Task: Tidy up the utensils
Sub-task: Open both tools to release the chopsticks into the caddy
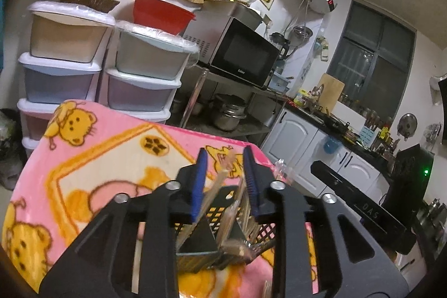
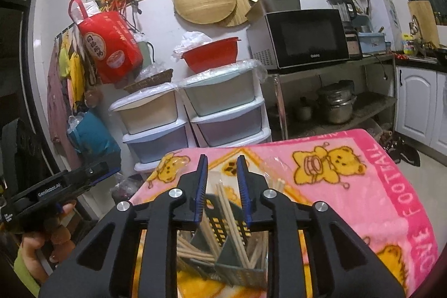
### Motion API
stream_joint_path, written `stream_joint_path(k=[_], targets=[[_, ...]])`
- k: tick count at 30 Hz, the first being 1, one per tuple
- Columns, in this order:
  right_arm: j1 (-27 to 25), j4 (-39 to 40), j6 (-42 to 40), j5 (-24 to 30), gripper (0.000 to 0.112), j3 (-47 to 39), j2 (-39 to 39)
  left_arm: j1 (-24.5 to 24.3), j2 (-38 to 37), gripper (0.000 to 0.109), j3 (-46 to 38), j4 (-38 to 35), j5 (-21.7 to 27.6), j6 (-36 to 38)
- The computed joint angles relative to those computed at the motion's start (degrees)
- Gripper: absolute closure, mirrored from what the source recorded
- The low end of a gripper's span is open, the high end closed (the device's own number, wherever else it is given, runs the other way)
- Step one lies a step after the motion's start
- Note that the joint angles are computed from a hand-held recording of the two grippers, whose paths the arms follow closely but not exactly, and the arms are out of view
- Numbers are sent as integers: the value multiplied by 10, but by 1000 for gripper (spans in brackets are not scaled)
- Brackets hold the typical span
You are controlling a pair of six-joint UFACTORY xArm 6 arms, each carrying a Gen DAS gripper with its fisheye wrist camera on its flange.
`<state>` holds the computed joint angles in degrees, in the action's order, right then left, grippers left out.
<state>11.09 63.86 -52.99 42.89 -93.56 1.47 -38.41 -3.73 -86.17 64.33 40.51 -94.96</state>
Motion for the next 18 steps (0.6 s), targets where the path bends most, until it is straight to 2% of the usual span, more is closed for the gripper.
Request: stream_joint_path(k=[2,4,18], targets=[[-4,-4,3,4,87,7,-4,-5,-5,80,8,3,9,-2],[-7,-12,7,8,84,15,-9,-8,-13,70,21,0,14,-7],[-22,-29,5,38,71,81,-53,-24,-42,39,84,-24,31,-28]])
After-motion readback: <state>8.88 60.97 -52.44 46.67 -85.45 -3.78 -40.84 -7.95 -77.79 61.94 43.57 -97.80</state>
